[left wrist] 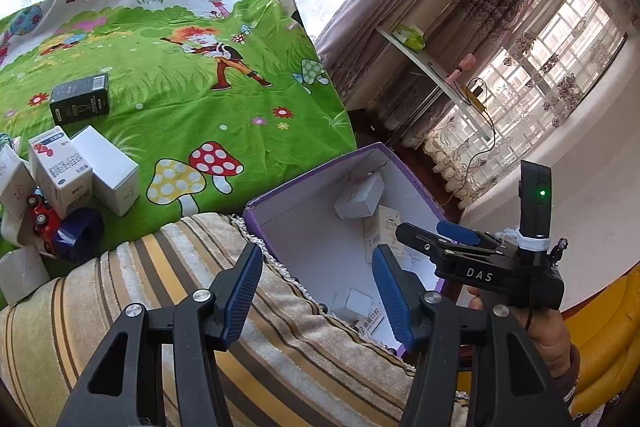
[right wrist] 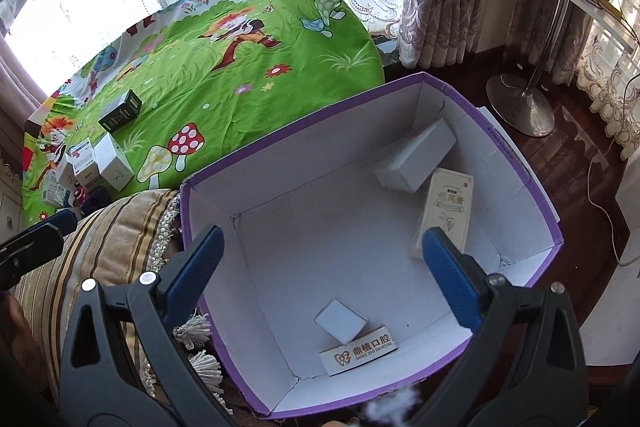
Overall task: Organize rigid objects
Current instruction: 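Open the right tool then the left tool to drop boxes inside, then move both open tools back toward the pile of boxes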
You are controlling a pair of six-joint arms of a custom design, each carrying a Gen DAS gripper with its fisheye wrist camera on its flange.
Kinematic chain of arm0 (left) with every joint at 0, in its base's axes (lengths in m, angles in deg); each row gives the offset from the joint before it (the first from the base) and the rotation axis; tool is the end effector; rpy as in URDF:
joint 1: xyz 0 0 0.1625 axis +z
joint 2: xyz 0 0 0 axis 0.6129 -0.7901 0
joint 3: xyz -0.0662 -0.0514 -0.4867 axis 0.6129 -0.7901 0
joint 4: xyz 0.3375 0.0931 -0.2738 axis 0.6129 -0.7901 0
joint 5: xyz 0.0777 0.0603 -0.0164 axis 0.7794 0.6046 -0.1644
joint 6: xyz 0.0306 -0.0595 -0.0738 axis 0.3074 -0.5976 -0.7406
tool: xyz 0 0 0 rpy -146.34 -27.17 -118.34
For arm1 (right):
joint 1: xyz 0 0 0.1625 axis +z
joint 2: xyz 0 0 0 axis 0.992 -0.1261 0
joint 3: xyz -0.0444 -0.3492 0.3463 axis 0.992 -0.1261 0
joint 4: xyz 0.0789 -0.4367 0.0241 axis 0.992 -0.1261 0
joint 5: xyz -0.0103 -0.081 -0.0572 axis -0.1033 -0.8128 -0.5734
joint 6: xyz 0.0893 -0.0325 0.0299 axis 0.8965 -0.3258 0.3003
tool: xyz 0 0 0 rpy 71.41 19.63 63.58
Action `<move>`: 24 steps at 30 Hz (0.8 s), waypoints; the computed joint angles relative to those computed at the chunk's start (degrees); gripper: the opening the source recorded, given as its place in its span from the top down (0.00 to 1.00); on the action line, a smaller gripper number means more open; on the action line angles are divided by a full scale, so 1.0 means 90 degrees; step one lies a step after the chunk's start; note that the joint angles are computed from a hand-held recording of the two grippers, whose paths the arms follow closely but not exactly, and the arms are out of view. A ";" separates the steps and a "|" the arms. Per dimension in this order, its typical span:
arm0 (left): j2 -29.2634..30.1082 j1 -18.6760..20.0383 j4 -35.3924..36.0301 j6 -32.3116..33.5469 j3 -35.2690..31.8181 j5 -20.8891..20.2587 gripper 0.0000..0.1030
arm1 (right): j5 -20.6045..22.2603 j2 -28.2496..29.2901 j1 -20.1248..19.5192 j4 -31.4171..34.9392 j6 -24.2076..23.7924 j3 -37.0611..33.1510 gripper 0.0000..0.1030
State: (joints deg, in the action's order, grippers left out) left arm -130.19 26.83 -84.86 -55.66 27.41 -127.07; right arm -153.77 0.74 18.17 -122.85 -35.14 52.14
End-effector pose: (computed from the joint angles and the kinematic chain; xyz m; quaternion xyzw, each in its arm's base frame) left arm -0.1957 -0.7708 0.2215 0.2490 0.9519 -0.1628 0.0730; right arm 0.2082 -0.7289 0.1780 -0.0020 -0.8962 0.3043 0.3229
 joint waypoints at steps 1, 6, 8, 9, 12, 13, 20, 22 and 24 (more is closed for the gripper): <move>-0.0010 0.0007 -0.0024 -0.0005 0.0004 0.0043 0.43 | 0.0004 0.0005 0.0006 0.0007 -0.0011 -0.0009 0.03; -0.0074 0.0060 -0.0133 -0.0069 0.0029 0.0260 0.43 | 0.0058 0.0064 0.0045 0.0088 -0.0047 -0.0080 0.03; -0.0109 0.0084 -0.0216 -0.0132 0.0041 0.0358 0.43 | 0.0101 0.0098 0.0070 0.0125 -0.0079 -0.0121 0.03; -0.0130 0.0092 -0.0269 -0.0146 0.0051 0.0442 0.43 | 0.0123 0.0118 0.0084 0.0145 -0.0100 -0.0144 0.03; -0.0199 0.0148 -0.0405 -0.0226 0.0060 0.0581 0.43 | 0.0206 0.0184 0.0135 0.0207 -0.0160 -0.0219 0.03; -0.0217 0.0169 -0.0447 -0.0257 0.0054 0.0637 0.43 | 0.0240 0.0207 0.0153 0.0233 -0.0178 -0.0250 0.03; -0.0311 0.0319 -0.0742 -0.0414 -0.0024 0.1002 0.43 | 0.0420 0.0389 0.0259 0.0421 -0.0338 -0.0489 0.03; -0.0328 0.0371 -0.0792 -0.0454 -0.0072 0.1108 0.43 | 0.0448 0.0437 0.0289 0.0481 -0.0364 -0.0567 0.03; -0.0340 0.0424 -0.0869 -0.0506 -0.0115 0.1249 0.43 | 0.0478 0.0477 0.0321 0.0526 -0.0406 -0.0634 0.03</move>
State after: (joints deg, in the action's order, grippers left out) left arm -133.25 30.65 -92.68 -60.21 26.37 -115.83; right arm -149.47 5.04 21.06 -118.12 -38.79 46.43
